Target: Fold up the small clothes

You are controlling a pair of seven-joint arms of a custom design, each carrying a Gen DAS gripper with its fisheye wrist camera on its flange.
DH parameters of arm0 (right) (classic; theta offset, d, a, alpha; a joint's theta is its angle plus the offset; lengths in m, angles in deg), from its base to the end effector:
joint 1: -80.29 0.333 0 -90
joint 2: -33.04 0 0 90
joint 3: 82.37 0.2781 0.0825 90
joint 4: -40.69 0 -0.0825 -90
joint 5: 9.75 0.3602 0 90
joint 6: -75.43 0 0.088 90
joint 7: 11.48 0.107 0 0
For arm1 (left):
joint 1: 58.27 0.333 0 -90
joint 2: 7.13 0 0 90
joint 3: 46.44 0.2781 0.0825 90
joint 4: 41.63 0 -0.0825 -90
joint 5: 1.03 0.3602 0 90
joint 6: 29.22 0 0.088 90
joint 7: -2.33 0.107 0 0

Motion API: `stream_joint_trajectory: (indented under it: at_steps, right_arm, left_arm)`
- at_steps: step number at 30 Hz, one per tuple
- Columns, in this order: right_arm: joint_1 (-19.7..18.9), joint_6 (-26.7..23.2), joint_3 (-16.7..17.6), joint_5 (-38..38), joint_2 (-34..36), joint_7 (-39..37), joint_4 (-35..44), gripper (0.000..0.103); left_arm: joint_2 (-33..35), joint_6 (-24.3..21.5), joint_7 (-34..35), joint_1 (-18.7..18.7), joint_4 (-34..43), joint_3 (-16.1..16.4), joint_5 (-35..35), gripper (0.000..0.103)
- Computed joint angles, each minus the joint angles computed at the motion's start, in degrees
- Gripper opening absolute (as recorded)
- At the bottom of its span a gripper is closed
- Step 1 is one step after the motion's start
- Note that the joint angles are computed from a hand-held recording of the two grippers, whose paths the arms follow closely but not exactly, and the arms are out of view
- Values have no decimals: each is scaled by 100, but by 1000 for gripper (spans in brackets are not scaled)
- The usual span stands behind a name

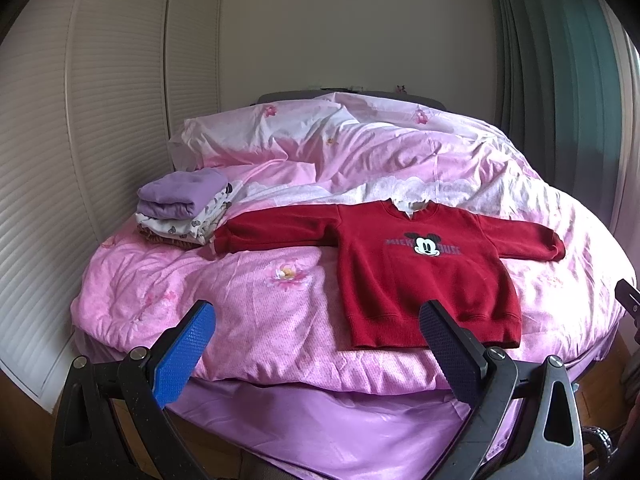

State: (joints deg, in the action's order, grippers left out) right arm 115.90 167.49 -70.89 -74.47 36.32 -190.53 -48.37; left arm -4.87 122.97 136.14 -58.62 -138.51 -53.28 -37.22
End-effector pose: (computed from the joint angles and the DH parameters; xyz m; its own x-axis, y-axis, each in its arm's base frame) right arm 0.4465 0.3374 0.6252 -0.6621 -0.7493 0.0090 -0.3337 0.2840 -0.8989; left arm 0.5971 -0.0572 0.6326 -0.4452 -0.8954 -0.0116 -0.4529 0.2363 -0.8597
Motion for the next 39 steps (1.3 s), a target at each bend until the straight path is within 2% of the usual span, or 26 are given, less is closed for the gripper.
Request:
stream_joint_trajectory:
  at_steps: [34, 39]
  right_arm:
    - [-105, 119, 14, 34, -119, 50, -184, 102]
    - [-142, 183, 20, 36, -165, 145, -265, 102]
  left_arm:
    - [-17, -10, -16, -6, -43, -1, 33, 103]
    - [241, 0, -66, -37, 264, -39, 161, 103]
